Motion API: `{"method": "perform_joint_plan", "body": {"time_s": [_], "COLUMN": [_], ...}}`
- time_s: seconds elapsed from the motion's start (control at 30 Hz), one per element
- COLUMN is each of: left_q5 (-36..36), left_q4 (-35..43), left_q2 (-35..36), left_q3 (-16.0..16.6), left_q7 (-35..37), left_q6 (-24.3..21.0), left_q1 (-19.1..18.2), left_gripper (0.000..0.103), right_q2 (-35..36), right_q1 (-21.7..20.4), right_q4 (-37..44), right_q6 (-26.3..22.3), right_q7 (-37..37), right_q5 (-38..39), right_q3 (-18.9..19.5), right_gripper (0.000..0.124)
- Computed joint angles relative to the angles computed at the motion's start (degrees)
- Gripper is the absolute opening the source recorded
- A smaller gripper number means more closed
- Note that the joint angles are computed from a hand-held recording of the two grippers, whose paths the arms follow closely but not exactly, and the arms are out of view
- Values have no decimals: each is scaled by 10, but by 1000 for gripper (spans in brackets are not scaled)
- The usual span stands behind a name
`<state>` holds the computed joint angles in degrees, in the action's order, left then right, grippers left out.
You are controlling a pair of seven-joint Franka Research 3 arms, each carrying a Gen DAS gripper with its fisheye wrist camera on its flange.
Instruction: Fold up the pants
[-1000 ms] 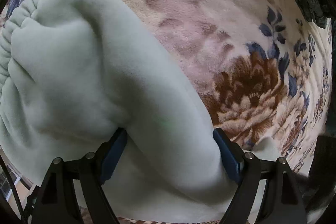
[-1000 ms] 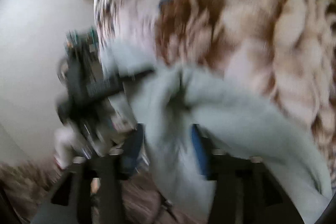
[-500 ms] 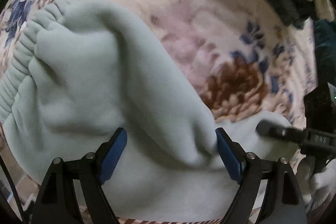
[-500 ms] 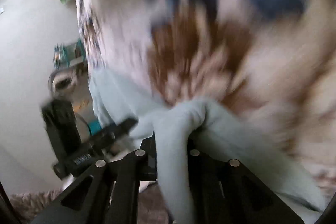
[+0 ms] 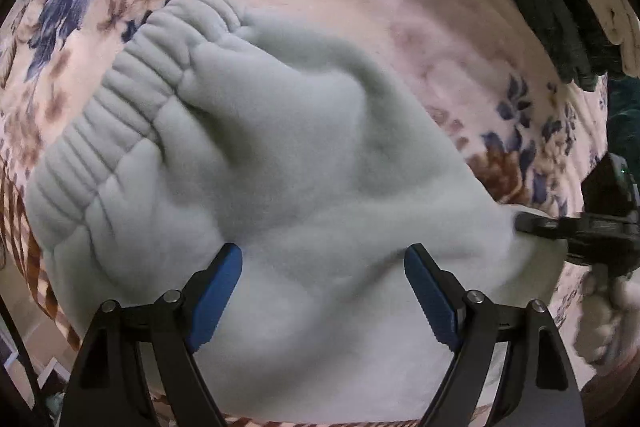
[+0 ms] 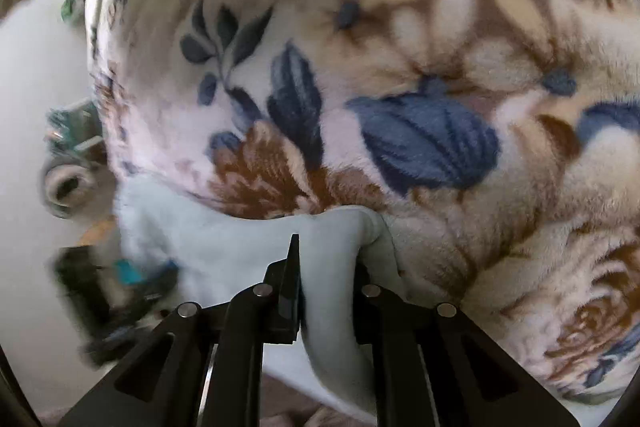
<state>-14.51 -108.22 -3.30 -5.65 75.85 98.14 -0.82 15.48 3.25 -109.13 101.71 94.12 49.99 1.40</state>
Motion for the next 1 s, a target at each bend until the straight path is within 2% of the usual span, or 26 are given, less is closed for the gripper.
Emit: {"method": "perform_joint_plan", "body": {"time_s": [0.03, 0.07, 0.13, 0.2, 0.23, 0.27, 0.3, 0.37, 0.4, 0.43, 0.5, 0.53, 0.57, 0.63, 0.67, 0.7, 0.73, 0.8, 0.87, 0.9, 0.97, 1.0], "left_q5": [-1, -1, 0, 0, 1, 2, 2, 11, 11, 11, 10, 10, 11, 7, 6, 4, 0, -5, -1, 1, 3, 9], "left_q4": [1, 2, 4, 6, 6, 5, 4, 4, 3, 4, 7, 9, 10, 10, 9, 9, 10, 9, 3, -2, -10, -10], "left_q2": [1, 3, 7, 8, 8, 8, 8, 10, 10, 10, 9, 6, 4, -4, -8, -12, -14, -18, -23, -24, -27, -28], "left_q3": [1, 0, -1, -2, -2, -2, -3, -6, -5, -5, -5, -5, -6, -8, -9, -11, -12, -17, -22, -24, -26, -27], "left_q7": [1, 1, 1, 0, 1, 3, 7, 11, 14, 16, 21, 22, 23, 27, 28, 29, 31, 37, 49, 54, 66, 73], "left_q6": [-1, -1, -1, -1, 0, 0, 0, 1, 0, -1, -6, -7, -7, -6, -5, -4, -5, -1, 3, 7, 10, 4], "left_q1": [1, 0, 0, 0, 0, 0, -1, -4, -4, -4, -4, -5, -6, -9, -12, -16, -18, -27, -38, -43, -50, -53], "left_gripper": [83, 83, 83, 83, 83, 83, 83, 83, 83, 83, 83, 83, 83, 83, 83, 83, 83, 83, 83, 83, 83, 83], "right_q2": [0, -5, -11, -19, -31, -40, -52, -72, -84, -87, -100, -114, -135, -166, -179, -189, -196, -221, -229, -243, -276, -287], "right_q1": [-14, -25, -37, -47, -47, -44, -33, -29, -25, -27, -39, -41, -40, -34, -28, -28, -27, -20, -7, -9, -33, -41], "right_q4": [-7, -16, -19, -21, -27, -30, -37, -46, -48, -46, -43, -45, -46, -56, -61, -67, -78, -114, -138, -160, -215, -232], "right_q6": [-17, -28, -59, -88, -84, -79, -60, -26, -4, -5, -22, -23, -23, -28, -35, -63, -91, -129, -150, -135, -83, -72], "right_q7": [-8, -12, -23, -34, -42, -49, -37, -19, -5, -2, -6, -14, -24, -27, -22, -30, -35, -38, -33, -15, 45, 57], "right_q5": [35, 54, 42, 27, 7, -15, -65, -111, -157, -168, -151, -163, -192, -251, -274, -291, -299, -333, -387, -416, -376, -363], "right_q3": [-2, -6, -15, -23, -27, -29, -31, -40, -44, -46, -53, -54, -54, -51, -46, -47, -48, -41, -26, -21, -49, -54], "right_gripper": [25, 48, 86, 84, 66, 13, 13, 11, 11, 11, 12, 23, 50, 81, 81, 81, 80, 67, 8, 9, 9, 9]}}
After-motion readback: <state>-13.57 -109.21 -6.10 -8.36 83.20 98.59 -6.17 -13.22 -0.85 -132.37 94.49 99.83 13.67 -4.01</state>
